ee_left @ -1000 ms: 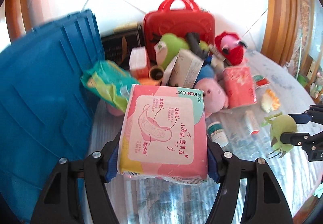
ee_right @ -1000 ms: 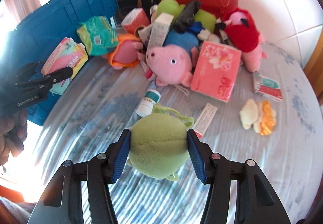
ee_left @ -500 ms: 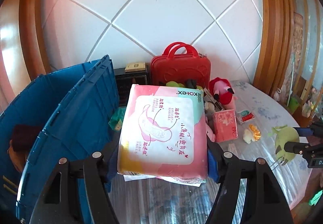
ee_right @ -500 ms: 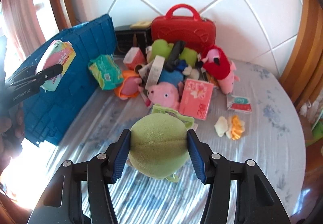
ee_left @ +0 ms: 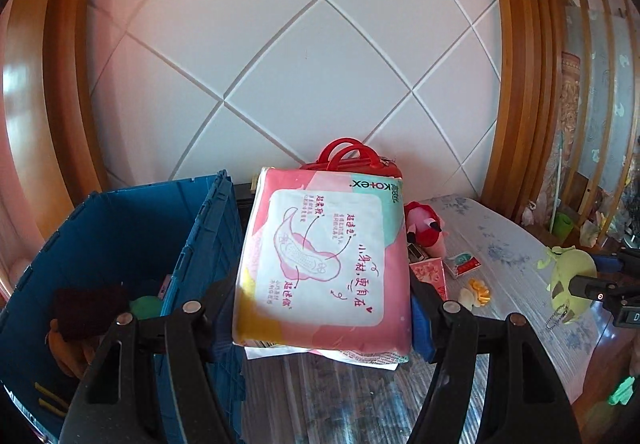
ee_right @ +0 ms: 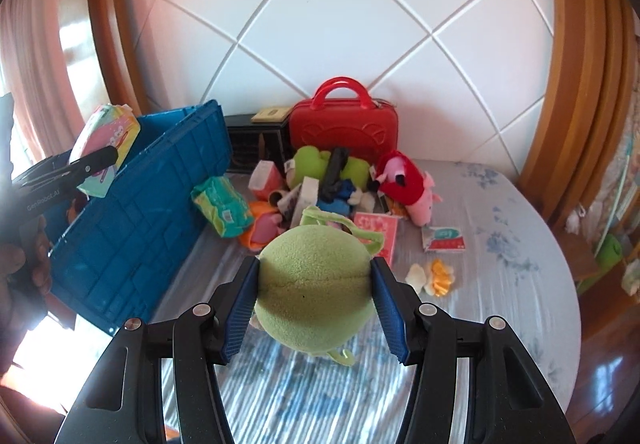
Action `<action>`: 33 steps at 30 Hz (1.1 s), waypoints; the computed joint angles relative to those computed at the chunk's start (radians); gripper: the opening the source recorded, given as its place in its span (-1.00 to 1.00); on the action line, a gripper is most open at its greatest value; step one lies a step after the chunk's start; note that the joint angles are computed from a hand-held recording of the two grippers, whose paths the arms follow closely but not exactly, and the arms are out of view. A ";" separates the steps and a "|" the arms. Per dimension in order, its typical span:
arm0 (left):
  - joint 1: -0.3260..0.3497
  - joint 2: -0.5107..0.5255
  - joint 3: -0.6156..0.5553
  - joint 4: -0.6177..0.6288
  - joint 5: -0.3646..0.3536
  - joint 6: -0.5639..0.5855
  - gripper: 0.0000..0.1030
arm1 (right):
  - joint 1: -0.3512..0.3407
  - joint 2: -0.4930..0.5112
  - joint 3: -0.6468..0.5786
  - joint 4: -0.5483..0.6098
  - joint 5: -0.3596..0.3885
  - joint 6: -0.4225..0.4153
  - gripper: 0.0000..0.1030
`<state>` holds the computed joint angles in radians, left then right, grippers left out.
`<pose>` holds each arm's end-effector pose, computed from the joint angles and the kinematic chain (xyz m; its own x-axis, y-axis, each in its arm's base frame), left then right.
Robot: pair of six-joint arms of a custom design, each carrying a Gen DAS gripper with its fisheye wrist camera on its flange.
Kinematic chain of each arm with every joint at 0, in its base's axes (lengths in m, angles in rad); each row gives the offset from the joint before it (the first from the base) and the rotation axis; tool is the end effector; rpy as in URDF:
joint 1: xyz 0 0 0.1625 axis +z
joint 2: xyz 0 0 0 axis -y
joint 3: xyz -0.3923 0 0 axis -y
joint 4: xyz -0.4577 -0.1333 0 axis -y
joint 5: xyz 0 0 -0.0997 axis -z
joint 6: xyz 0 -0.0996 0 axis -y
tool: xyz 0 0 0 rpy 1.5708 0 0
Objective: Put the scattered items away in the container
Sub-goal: 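Lift the pad pack and green ball and carry both over the blue crate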
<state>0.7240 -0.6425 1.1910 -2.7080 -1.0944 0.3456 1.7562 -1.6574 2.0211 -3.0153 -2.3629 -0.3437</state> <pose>-0.5083 -0.6883 0.1407 -0.5223 0.6543 -0.5469 0.8502 0.3499 -0.3933 0.1540 -0.4824 0.4456 -0.7297 0.3034 0.6127 -0.3533 0.5999 -0.7178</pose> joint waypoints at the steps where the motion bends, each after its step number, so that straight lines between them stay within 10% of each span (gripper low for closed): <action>1: 0.001 -0.008 0.003 0.001 -0.006 0.003 0.31 | 0.009 0.004 -0.003 -0.006 -0.008 0.004 0.06; 33: 0.161 -0.082 -0.178 0.083 -0.076 0.077 0.31 | 0.222 0.526 -0.432 -0.043 -0.008 -0.082 0.06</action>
